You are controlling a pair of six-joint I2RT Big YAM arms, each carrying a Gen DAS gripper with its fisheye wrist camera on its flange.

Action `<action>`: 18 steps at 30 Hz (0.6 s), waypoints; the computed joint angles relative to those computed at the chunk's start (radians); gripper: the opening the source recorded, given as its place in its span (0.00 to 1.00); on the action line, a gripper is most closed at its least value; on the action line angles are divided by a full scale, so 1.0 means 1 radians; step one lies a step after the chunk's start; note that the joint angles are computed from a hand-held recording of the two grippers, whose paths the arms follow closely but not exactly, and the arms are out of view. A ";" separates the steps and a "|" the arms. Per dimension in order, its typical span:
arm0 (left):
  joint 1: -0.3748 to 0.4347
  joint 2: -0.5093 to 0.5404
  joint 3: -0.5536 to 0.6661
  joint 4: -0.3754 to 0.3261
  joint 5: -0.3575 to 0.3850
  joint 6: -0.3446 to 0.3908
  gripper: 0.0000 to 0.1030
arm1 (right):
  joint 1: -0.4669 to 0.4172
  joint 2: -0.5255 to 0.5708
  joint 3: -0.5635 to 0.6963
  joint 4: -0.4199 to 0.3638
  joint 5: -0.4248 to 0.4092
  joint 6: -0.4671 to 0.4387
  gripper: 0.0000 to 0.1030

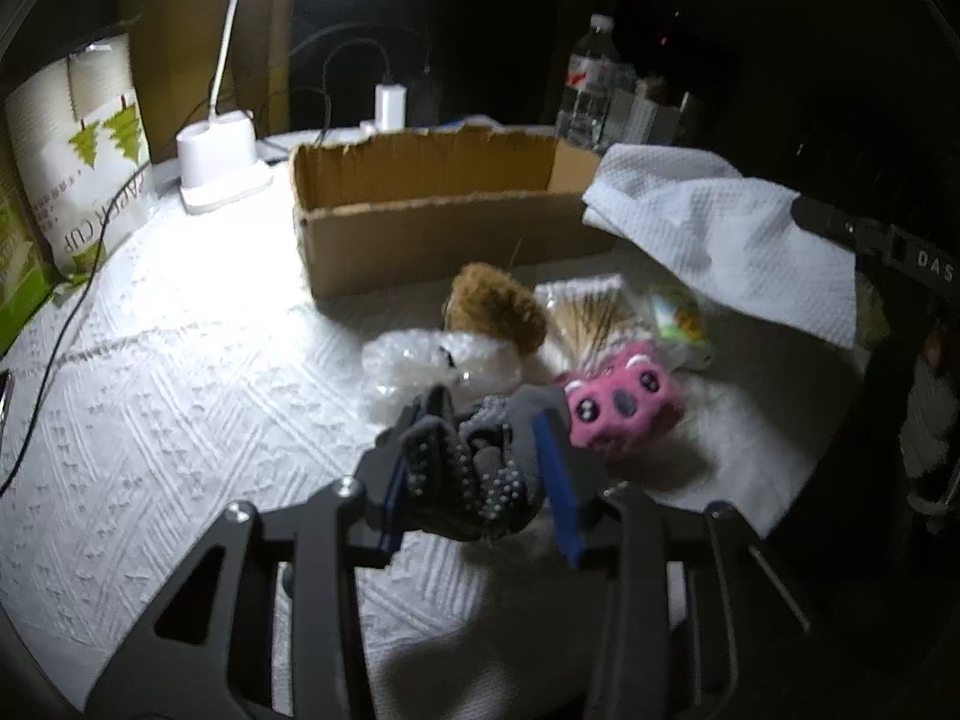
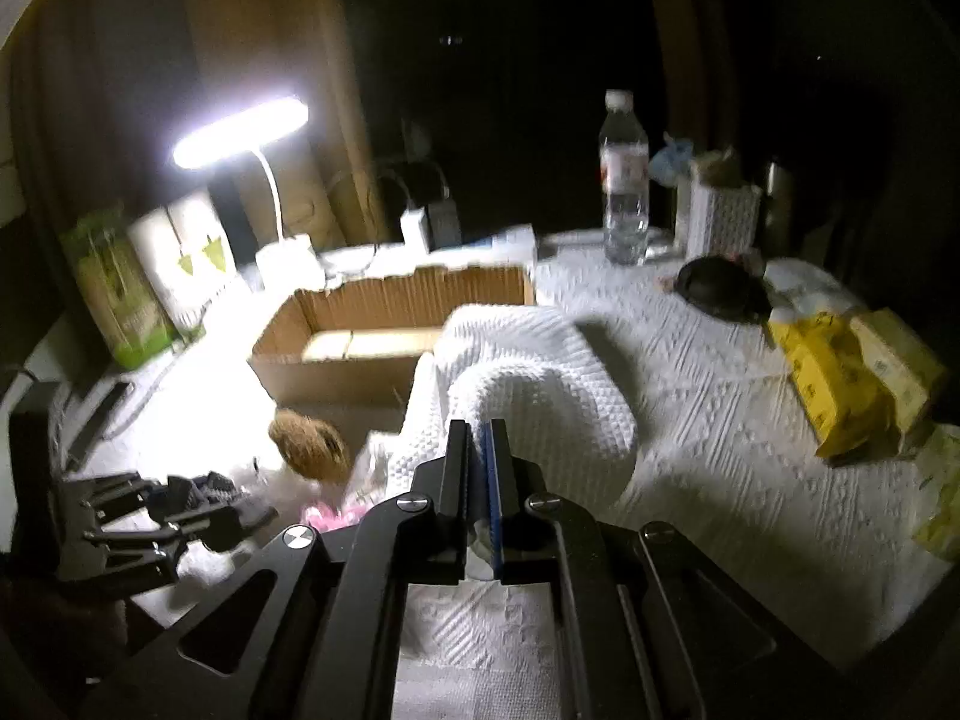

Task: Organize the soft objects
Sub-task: 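Lift the glove with the left tool while the right tool reaches toward the bubble wrap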

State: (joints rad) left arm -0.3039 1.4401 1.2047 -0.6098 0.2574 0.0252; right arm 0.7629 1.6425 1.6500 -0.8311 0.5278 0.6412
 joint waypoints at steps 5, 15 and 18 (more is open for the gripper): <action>0.008 -0.028 0.001 0.026 0.011 -0.010 0.38 | 0.001 -0.022 -0.002 0.005 0.033 0.001 0.06; 0.035 -0.051 0.010 0.049 0.044 -0.027 0.39 | -0.008 -0.061 -0.020 0.061 0.001 -0.024 0.06; 0.039 -0.054 0.008 0.054 0.045 -0.031 0.39 | -0.031 -0.006 0.031 -0.039 -0.085 -0.012 0.31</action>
